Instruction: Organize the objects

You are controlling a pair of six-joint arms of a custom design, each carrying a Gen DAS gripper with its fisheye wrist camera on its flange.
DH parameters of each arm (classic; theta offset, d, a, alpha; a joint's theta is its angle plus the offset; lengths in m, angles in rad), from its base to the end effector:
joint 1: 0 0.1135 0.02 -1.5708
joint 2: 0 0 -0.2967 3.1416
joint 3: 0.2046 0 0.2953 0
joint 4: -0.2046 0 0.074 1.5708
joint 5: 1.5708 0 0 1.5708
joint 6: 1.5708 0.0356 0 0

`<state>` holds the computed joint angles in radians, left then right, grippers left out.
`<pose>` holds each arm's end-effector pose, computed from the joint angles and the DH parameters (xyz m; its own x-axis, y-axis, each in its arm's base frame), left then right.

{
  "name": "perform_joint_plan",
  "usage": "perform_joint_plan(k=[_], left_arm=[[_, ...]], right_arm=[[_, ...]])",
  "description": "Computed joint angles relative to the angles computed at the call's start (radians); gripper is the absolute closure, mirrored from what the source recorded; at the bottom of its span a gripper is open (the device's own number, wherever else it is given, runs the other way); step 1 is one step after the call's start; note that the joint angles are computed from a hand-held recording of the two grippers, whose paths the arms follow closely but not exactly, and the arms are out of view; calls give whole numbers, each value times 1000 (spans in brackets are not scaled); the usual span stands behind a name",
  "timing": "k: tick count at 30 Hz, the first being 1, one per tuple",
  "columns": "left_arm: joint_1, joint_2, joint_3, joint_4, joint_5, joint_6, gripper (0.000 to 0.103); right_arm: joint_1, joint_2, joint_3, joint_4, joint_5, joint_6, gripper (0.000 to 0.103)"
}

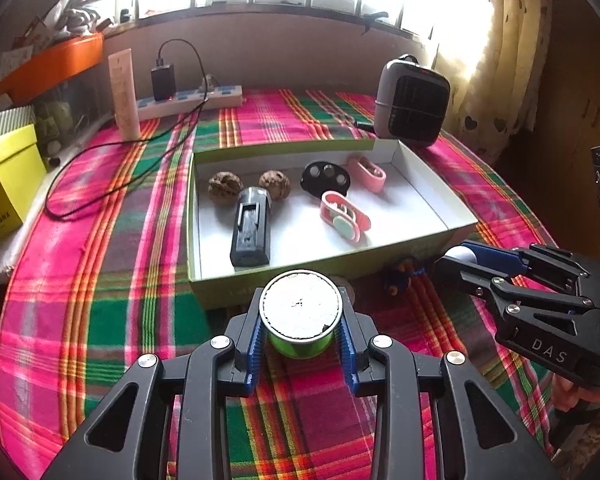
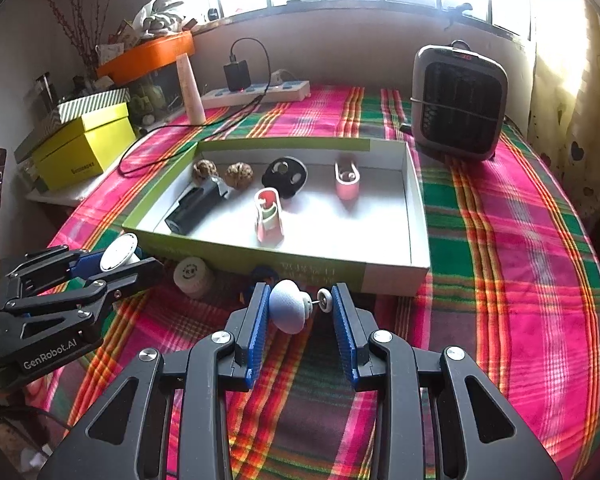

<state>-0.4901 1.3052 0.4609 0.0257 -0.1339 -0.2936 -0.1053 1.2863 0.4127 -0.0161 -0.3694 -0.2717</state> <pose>0.2261 -0.1152 0.1437 -0.7284 0.0635 -0.6822 0.1831 0.9775 -0.1044 0.2359 -0.0120 0.1318 -0.7099 -0.1766 -0.6818 -0.3307 0.9383 0.1012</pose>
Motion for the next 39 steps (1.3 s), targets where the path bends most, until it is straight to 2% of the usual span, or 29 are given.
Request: perform_joint_plan(k=[15,39], left_arm=[[25,34,92,-20,21,32,73],[100,285,266,1,111,64,73]], right_arm=[[4,22,74,-12,0,7,70],[69,287,258,10,62,9,70]])
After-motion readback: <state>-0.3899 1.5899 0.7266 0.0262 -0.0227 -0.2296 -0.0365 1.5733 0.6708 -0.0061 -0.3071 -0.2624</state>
